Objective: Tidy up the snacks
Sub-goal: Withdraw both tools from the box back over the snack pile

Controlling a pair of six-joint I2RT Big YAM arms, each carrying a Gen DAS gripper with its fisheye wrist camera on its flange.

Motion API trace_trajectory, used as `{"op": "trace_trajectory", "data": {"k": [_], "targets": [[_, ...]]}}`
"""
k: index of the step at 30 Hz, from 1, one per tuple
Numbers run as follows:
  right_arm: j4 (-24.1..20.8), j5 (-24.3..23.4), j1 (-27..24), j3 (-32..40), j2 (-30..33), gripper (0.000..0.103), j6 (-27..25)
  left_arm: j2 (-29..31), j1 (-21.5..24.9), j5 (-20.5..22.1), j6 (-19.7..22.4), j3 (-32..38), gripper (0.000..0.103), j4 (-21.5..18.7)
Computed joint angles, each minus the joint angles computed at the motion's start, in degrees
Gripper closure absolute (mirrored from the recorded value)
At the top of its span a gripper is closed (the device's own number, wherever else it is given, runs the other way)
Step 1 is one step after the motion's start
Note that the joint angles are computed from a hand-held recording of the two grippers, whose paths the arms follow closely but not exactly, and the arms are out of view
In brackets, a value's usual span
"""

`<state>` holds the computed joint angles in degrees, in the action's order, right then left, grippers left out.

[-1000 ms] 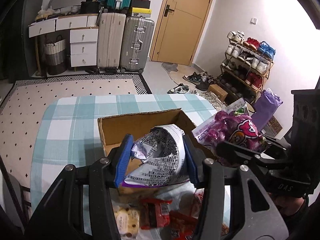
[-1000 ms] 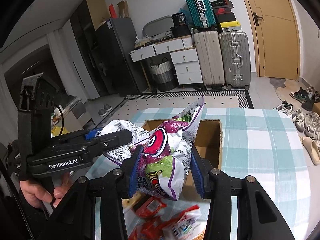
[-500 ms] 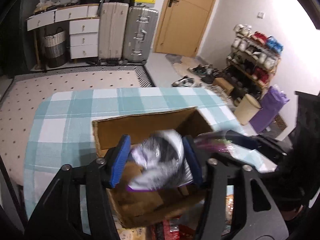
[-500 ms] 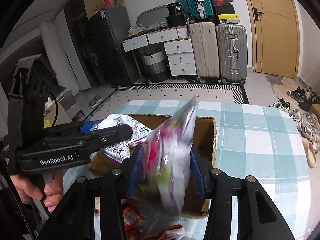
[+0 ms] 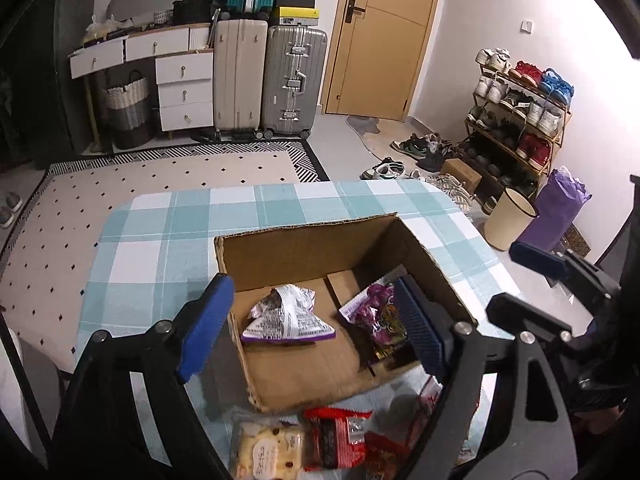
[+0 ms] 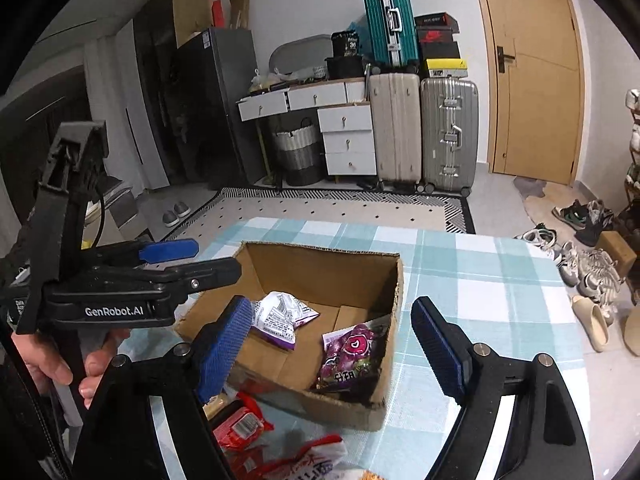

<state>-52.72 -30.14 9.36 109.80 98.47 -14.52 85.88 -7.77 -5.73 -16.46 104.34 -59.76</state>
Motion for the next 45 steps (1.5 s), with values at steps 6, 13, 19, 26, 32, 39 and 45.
{"op": "trace_trajectory", "data": {"k": [6, 13, 19, 26, 32, 39, 45], "targets": [[1.2, -0.9, -1.0, -4.6, -5.7, 0.017, -0.5, -4.1, -2.6, -3.6, -0.5, -1.5, 0.021, -1.2], [2.7, -2.3, -2.3, -11.0, -13.4, 0.012, -0.8, -8.9, -6.5, -8.4, -2.1, -3.2, 0.017, -3.5], [3.3, -4.1, -4.0, -16.7, -20.0, 0.008, -1.1, -13.2, -10.5, -12.1, -4.1, -5.4, 0.008, -5.0], [4.1, -6.1, -6.4, -23.0, -27.0, 0.004, -0.7, -18.3, -16.5, -18.3, -8.1, -9.1, 0.001, -6.2], [4.5, -8.9, -8.8, -29.0, -33.1, 0.003, -0.8, -22.2, -22.0, -23.9, -12.4, -12.7, 0.001, -8.5], [4.2, -9.5, -10.8, -34.4, -38.8, 0.002, -2.0, -26.9, -27.3, -28.4, -17.6, -17.3, 0.001, -9.7], [1.7, -8.8, -11.6, -37.4, -41.2, 0.002, -4.8, -29.9, -30.0, -30.1, -21.4, -20.7, 0.001, -11.9]]}}
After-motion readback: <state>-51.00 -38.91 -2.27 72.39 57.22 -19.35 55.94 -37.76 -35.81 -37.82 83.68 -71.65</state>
